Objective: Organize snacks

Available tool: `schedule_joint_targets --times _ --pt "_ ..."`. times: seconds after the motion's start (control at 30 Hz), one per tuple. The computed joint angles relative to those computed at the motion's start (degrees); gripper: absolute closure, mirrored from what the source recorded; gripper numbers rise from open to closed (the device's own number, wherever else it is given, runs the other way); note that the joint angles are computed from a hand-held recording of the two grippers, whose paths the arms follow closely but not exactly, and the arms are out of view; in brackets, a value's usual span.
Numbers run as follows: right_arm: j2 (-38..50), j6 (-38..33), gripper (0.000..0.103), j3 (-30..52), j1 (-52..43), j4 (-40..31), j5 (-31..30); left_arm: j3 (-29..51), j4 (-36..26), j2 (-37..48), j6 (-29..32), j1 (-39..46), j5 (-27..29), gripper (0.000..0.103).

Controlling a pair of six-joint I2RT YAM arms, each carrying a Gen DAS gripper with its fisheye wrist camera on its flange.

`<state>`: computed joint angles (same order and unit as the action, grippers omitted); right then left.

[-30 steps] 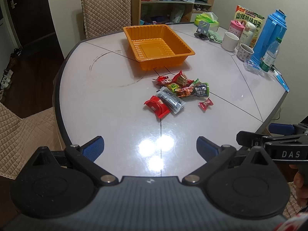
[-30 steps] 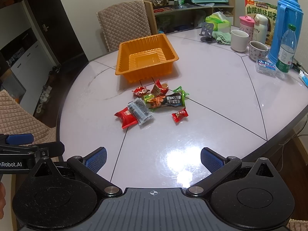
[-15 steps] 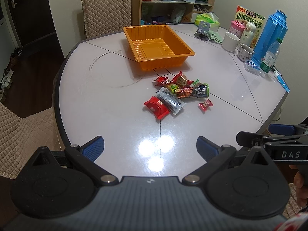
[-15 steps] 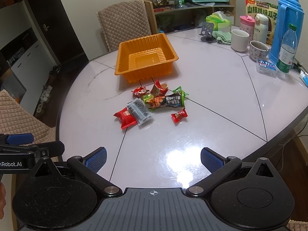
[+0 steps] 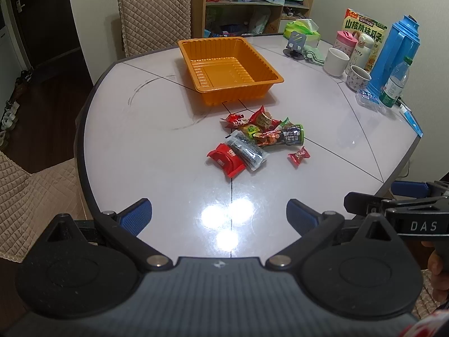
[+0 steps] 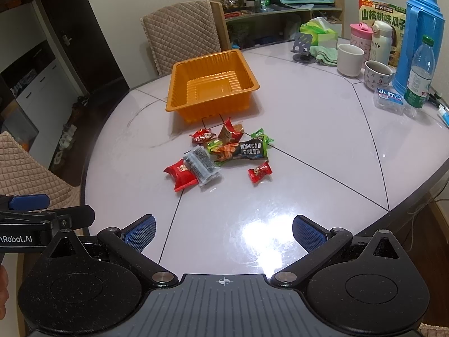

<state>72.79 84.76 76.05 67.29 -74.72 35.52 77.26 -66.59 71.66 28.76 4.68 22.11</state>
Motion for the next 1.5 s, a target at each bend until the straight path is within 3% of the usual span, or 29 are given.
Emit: schedule_joint_targets --times 0.67,1.23,1.5 --pt "-0.63 -2.7 0.0 -0.73 -2.22 1.54 -1.22 1.62 1.04 2.17 -3.36 -3.31 -2.13 0.001" --pt "-4.44 -14.95 0.0 -7.39 -12.46 10.54 -6.05 1.97 5.4 6.7 -8.19 -7.3 -5.24 0.001" --pt "-7.99 -24.65 0.0 -14.74 -19.68 19.34 -8.56 1.96 9.44 10.02 -10.55 -8.84 -6.45 0.001"
